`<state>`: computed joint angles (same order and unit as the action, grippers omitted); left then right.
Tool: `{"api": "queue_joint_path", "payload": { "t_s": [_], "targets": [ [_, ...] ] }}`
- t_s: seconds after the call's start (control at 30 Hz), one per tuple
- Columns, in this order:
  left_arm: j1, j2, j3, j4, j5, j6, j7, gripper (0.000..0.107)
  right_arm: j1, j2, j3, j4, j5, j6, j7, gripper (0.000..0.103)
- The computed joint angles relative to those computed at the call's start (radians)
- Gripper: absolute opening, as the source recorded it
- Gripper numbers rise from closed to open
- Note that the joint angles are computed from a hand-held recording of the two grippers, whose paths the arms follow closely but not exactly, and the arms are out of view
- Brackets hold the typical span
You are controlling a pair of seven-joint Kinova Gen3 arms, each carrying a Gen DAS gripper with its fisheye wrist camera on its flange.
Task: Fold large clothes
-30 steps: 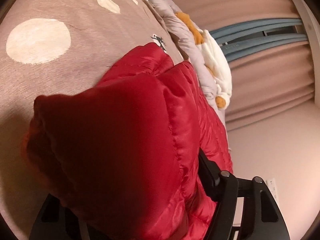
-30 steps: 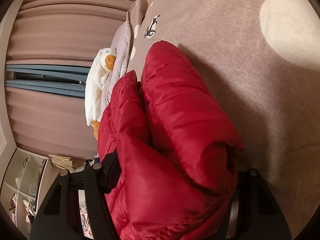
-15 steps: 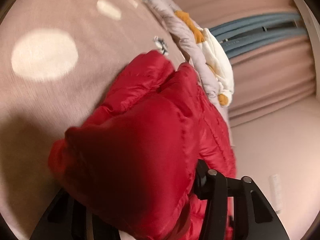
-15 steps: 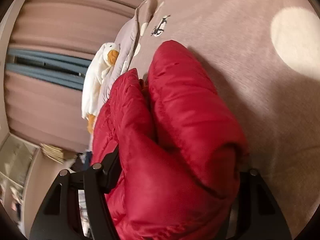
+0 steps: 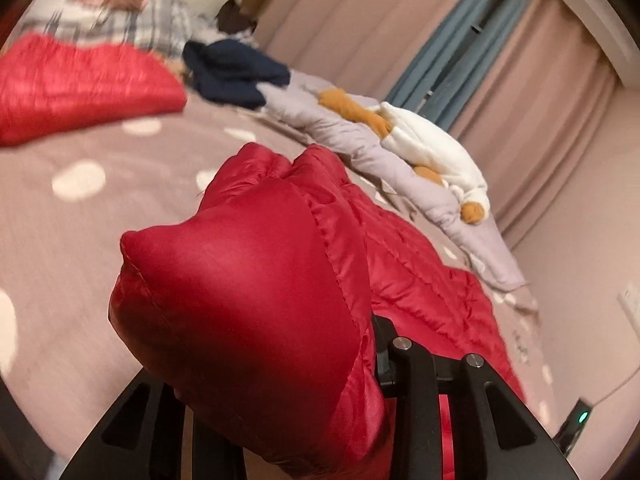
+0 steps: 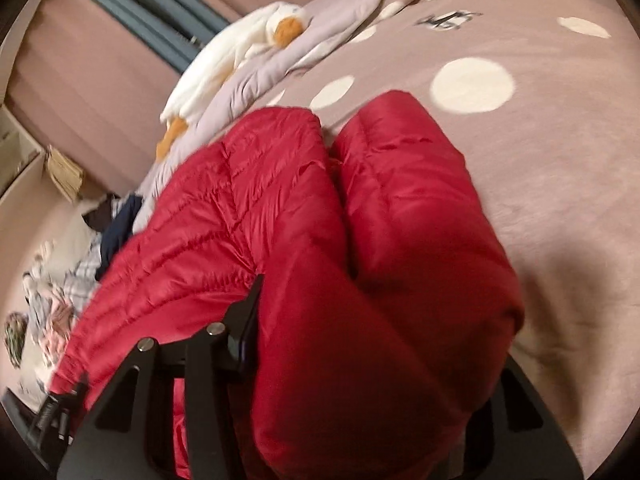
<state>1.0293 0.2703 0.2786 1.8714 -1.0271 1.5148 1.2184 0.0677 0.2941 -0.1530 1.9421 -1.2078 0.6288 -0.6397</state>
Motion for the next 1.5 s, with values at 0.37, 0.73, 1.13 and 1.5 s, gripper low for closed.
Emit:
{"api": "queue_joint_path", "payload": {
  "t_s": [0.37, 0.73, 1.13, 1.5],
  "targets": [
    [-0.044, 0.001, 0.076, -0.052, -0.157, -0.002, -0.332, 0.034, -0.060, -0.019, -0.019, -0.011, 0.132, -0.123, -0.139, 0.053],
    [-0.201, 0.003, 0.169, 0.004, -0.429, -0.287, -0.241, 0.055, 0.012, 0.018, -0.051, -0.062, 0.166, -0.019, -0.116, 0.058],
    [-0.014, 0.073, -0.222, -0.153, -0.237, -0.550, -0.481, 0.075, -0.006, -0.108, 0.062, -0.002, 0.237, -0.097, -0.146, 0.089],
    [-0.121, 0.126, -0.186, -0.223, -0.172, -0.672, -0.585, 0.087, 0.096, -0.309, 0.195, 0.092, -0.095, -0.052, 0.224, 0.093]
  ]
}}
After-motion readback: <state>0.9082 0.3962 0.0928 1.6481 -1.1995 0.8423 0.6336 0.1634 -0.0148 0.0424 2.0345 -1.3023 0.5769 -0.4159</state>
